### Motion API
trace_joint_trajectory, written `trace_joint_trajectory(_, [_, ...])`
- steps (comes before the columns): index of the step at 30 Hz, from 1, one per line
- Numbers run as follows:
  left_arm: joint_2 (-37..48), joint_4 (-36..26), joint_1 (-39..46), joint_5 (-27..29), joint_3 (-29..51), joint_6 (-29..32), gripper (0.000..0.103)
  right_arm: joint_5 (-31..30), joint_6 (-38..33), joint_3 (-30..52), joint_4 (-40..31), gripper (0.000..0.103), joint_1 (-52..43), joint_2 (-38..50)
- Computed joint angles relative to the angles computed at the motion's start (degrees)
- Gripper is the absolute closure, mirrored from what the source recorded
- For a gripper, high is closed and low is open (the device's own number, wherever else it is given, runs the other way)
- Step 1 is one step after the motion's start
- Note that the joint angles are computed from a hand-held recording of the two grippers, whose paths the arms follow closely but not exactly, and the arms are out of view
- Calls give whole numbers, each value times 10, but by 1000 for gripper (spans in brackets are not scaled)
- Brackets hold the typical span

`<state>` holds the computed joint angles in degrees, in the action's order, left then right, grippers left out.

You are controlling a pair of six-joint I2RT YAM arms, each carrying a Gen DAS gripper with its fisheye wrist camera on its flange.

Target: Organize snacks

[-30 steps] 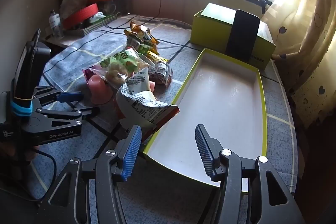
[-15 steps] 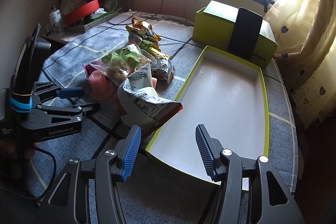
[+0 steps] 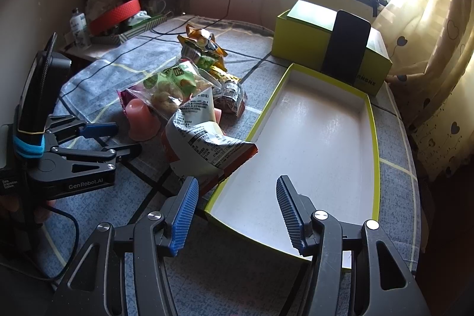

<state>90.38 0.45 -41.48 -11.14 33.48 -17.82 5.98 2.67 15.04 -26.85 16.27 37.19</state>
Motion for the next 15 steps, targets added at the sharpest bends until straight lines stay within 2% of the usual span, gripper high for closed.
trace_joint_trajectory(15, [-4,5,1,0,-10,2,49,0,1,1,2,49,0,4])
